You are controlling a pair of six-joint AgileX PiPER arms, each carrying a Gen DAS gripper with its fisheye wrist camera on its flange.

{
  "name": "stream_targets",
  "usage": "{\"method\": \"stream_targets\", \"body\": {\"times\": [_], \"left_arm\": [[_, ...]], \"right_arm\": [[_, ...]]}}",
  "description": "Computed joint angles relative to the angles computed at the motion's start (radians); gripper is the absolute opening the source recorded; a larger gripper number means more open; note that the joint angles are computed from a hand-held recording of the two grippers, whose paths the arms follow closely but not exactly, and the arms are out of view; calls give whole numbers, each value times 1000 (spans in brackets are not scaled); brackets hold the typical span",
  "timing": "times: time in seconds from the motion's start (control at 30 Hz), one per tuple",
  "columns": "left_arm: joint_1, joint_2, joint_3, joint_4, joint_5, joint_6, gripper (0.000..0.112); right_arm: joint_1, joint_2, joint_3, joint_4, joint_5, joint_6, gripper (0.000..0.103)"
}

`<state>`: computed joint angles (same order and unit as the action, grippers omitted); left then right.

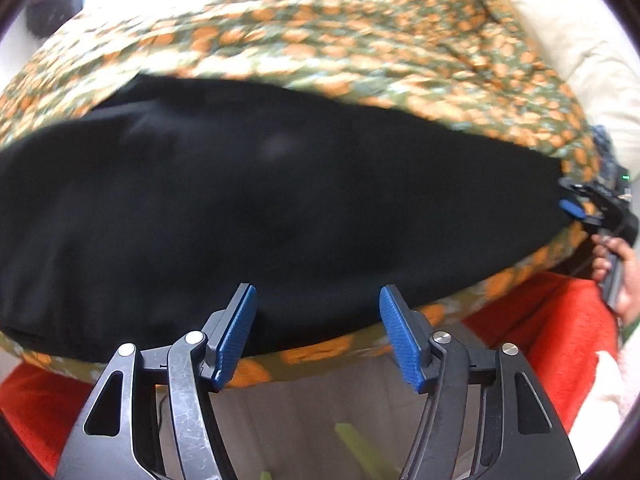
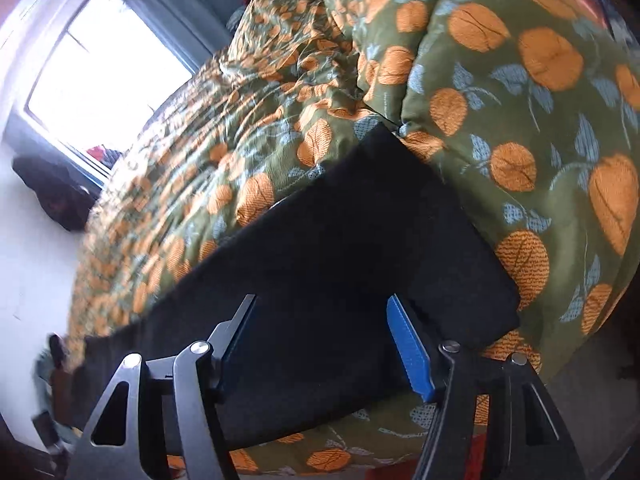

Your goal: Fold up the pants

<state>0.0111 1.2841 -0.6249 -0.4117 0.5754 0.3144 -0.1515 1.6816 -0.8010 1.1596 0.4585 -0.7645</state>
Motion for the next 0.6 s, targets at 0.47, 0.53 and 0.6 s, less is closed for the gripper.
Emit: {"method": "stream_targets", "body": {"times": [0.47, 0.53, 0.6], "left_arm": [[-310, 644, -731, 316, 98, -352, 79], [-349, 657, -705, 404, 86, -431, 79], [-385, 600, -594, 470, 18, -486, 80]], "right_arm": [[69, -14, 3, -10, -58, 64, 65], [69, -9, 2, 11, -57, 45, 65], [72, -4, -1, 24, -57, 34, 65]]}}
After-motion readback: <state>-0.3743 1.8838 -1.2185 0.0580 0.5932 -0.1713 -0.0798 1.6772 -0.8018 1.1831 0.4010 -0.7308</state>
